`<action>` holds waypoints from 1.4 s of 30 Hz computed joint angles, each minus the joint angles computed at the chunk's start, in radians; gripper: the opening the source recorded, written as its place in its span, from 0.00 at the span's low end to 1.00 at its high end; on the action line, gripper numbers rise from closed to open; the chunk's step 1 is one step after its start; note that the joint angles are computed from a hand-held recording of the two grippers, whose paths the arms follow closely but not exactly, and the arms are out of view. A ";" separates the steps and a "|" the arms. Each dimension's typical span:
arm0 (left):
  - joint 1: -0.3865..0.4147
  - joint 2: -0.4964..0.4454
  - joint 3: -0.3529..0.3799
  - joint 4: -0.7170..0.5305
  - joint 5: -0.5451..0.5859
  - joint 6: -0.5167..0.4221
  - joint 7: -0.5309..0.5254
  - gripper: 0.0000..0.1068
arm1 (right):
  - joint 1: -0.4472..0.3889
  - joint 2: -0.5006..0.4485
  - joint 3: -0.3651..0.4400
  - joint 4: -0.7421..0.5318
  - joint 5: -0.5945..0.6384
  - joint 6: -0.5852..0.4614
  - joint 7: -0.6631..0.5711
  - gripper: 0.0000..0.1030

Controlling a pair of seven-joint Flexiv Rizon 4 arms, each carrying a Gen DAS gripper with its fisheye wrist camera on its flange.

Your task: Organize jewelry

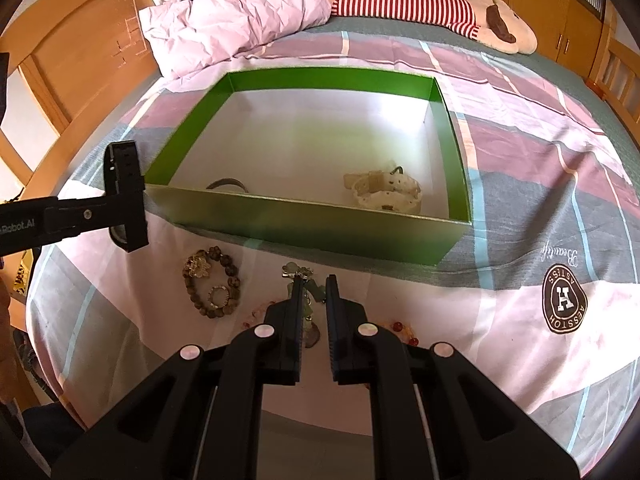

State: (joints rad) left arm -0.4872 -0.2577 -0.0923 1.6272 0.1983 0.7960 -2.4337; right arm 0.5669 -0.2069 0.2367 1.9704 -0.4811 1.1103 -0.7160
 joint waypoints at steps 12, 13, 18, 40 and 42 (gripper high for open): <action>-0.014 -0.007 0.009 -0.028 0.050 0.077 -0.016 0.38 | -0.003 0.022 -0.031 0.040 -0.111 0.146 0.070 0.10; -0.015 -0.008 0.010 -0.031 0.053 0.078 -0.019 0.38 | -0.004 0.022 -0.033 0.040 -0.118 0.156 0.077 0.10; -0.001 -0.017 0.014 -0.038 0.038 0.120 -0.008 0.38 | -0.012 0.028 -0.058 0.028 -0.160 0.202 0.141 0.10; -0.013 -0.035 0.027 -0.029 -0.027 0.162 0.017 0.37 | 0.018 -0.148 -0.012 -0.109 0.091 -0.120 -0.109 0.31; -0.003 -0.016 0.024 0.001 -0.044 0.167 0.017 0.38 | 0.017 -0.148 -0.012 -0.105 0.106 -0.103 -0.097 0.14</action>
